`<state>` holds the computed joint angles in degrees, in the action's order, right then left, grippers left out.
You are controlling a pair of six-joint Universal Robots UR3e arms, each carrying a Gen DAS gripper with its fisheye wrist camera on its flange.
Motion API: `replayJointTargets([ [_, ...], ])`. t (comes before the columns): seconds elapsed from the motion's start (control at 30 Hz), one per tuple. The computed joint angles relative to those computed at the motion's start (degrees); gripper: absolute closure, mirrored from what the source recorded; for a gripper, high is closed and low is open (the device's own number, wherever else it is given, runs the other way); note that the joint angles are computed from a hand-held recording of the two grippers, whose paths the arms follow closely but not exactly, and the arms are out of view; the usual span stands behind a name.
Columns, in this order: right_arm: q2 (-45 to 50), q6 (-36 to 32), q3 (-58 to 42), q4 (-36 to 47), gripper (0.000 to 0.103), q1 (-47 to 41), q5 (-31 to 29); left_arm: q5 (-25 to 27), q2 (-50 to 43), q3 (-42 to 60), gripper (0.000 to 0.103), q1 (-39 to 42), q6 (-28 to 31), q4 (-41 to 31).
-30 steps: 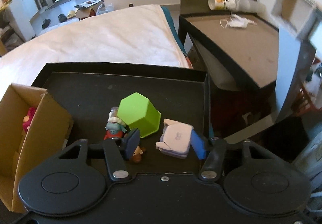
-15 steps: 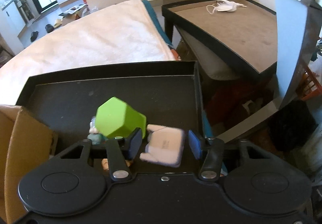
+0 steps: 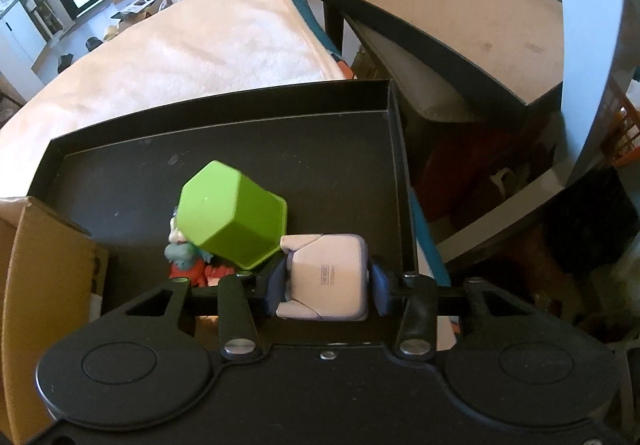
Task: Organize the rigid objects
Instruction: 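Carry the white-and-grey cube into the box and release it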
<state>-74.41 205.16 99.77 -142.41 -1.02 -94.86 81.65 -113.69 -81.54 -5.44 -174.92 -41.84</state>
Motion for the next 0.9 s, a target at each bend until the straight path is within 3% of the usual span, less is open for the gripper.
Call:
replayJointTargets([
  [0.37,-4.2,-0.7,-3.4,4.9,0.06,3.1,1.1,-0.7,0.6,-0.8,0.092,0.2,0.5,0.7],
  [0.9,2.1,0.7,-21.9,11.1,0.06,11.2,0.4,-3.3,1.6,-2.4,0.092,1.3,0.7,1.0],
])
